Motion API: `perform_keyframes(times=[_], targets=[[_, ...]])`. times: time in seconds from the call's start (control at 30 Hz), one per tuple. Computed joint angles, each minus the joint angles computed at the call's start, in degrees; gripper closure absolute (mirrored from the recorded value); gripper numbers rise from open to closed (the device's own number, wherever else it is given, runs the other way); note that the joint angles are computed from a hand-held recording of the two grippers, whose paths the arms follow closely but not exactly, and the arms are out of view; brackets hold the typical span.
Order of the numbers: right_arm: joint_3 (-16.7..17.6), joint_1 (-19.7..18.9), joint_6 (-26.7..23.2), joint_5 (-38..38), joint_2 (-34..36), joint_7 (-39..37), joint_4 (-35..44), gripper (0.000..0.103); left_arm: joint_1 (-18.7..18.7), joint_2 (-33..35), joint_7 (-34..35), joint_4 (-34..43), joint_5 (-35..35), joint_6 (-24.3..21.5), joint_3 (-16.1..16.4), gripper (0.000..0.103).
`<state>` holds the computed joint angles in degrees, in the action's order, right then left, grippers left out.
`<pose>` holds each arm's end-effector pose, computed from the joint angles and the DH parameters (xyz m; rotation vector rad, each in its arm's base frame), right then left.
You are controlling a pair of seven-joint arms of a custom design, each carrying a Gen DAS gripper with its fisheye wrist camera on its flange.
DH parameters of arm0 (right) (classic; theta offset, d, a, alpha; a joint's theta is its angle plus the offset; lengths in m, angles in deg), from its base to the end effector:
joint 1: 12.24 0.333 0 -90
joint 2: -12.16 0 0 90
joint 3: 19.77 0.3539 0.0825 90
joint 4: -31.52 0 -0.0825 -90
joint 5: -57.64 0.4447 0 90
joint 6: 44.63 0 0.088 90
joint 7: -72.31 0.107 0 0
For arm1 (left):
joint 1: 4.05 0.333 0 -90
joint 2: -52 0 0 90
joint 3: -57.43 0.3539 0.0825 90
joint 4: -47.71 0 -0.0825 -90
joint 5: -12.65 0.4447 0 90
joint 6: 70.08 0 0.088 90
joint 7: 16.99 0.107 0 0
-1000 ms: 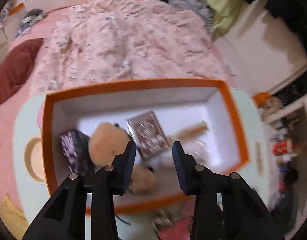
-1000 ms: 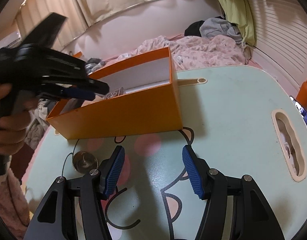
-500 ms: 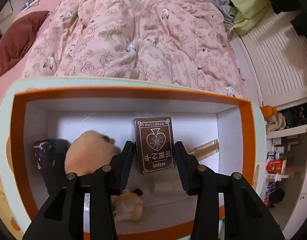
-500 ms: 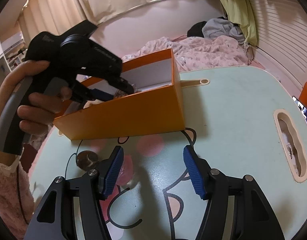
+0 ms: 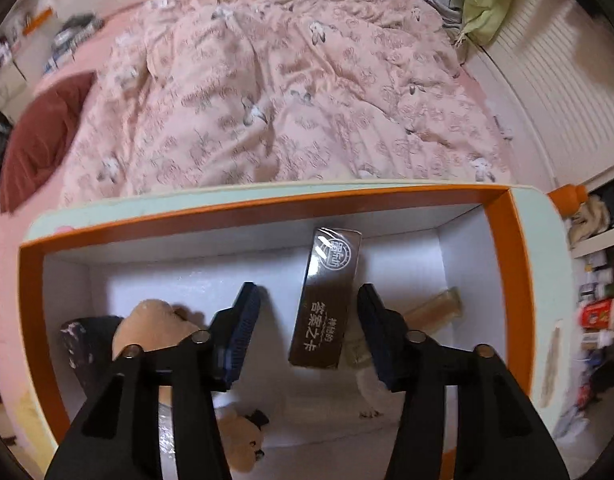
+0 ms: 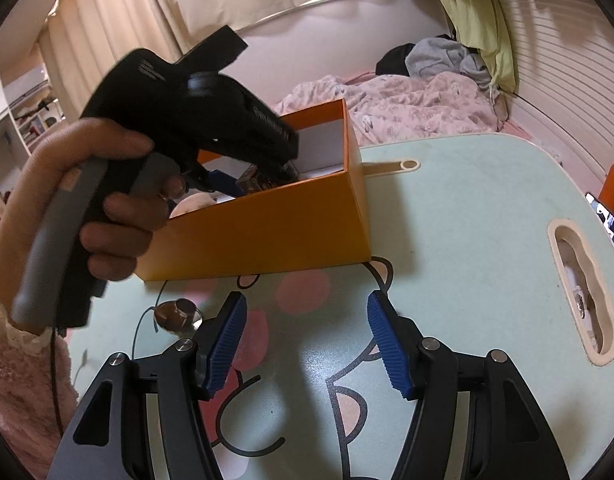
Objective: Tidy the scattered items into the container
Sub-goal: 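Grasp the brown card box in the orange box with the left gripper, then lift the brown card box out and lay it on the table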
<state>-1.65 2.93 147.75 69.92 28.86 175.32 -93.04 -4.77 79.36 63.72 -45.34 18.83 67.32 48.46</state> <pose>0.5697 0.3335 0.3597 -1.6462 1.5400 -0.2561 0.7681 -0.1131 0.3826 -2.0239 2.1215 -0.3510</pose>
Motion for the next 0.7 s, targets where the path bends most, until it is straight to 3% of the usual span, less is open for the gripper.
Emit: perform_keyframes(times=[0.07,0.33,0.5,0.7], targets=[[0.5,-0.4,0.0,-0.3,0.1,0.2,0.0,0.04,0.0,-0.6,-0.2,-1.2,0.8,2.0,0.3,0.082],[1.0,-0.9,0.0,-0.7,0.0,0.7,-0.1,0.04,4.1,-3.4,5.7,-5.3,-6.6,6.1,-2.3,0.083],[1.3,-1.3,-0.3,-0.9,0.0,0.8,0.0,0.04,8.3,-9.6,16.1,-11.2,-18.3,10.2,-5.9,0.083],[1.0,-0.9,-0.4,-0.6,0.1,0.8,0.2,0.04,12.2,-21.0,37.2,-21.2,-40.5,11.8,-7.8,0.083]])
